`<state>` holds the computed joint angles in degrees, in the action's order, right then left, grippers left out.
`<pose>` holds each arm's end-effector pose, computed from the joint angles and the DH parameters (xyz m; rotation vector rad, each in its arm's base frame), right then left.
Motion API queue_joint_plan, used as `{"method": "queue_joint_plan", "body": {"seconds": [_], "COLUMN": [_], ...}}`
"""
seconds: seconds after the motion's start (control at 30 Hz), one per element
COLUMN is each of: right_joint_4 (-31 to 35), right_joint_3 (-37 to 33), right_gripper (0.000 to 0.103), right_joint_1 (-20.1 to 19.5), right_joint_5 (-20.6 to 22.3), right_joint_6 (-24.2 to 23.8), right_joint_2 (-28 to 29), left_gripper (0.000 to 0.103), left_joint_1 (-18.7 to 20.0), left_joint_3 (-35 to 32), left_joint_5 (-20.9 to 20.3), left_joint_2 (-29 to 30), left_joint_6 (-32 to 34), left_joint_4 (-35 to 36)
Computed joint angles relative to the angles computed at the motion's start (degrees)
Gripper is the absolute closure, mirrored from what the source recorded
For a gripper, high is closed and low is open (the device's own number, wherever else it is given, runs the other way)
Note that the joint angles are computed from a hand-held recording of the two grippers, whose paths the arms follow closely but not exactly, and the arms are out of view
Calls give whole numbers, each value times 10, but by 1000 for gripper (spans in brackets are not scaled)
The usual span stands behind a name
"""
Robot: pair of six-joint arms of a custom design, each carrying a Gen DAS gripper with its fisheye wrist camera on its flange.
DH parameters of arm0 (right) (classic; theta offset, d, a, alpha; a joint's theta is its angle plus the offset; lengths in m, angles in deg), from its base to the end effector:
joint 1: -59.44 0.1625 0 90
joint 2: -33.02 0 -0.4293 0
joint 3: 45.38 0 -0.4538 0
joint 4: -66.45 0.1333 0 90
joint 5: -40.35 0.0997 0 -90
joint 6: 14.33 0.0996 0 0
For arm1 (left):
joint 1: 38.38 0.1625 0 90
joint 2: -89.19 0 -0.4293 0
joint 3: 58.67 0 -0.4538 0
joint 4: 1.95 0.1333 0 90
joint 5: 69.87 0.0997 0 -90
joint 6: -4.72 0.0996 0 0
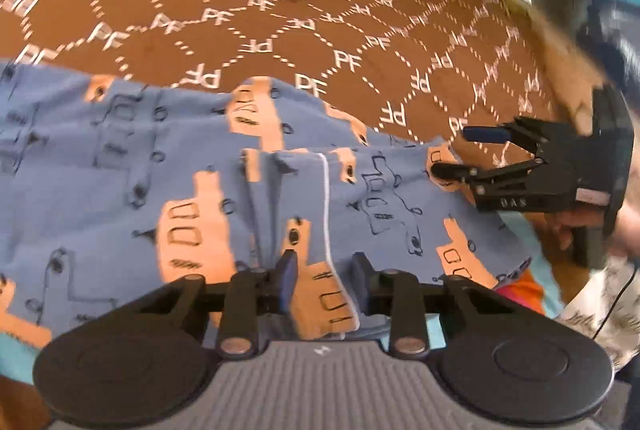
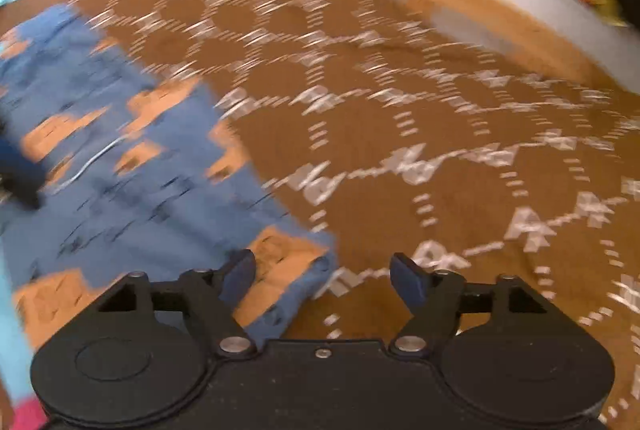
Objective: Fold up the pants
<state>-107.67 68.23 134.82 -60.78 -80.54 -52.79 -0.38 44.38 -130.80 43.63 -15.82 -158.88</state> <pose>-0.0333 -0.5798 0.4078 0.8741 -2.0785 0.7755 -0.4059 -0.5477 0.0168 0.6925 2.6771 -0.6081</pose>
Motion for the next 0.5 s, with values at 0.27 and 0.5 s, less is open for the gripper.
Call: {"method": "queue_joint_plan", "body": {"seconds": [0.27, 0.5], "right_joint_4": [65, -71], "right_joint_3": [12, 41], "right_gripper": [22, 12], "right_joint_1": [43, 66], "right_joint_5": [63, 25], "right_joint_6": [35, 3], "right_joint_2": [11, 70], "left_gripper": [32, 7], "left_joint_1": [-31, -47], "left_joint_3": [57, 109], "left_joint_5": [137, 243], "left_joint_2": [-70, -144], "left_joint_6": [-53, -153], "left_joint_4": [-4, 47]}}
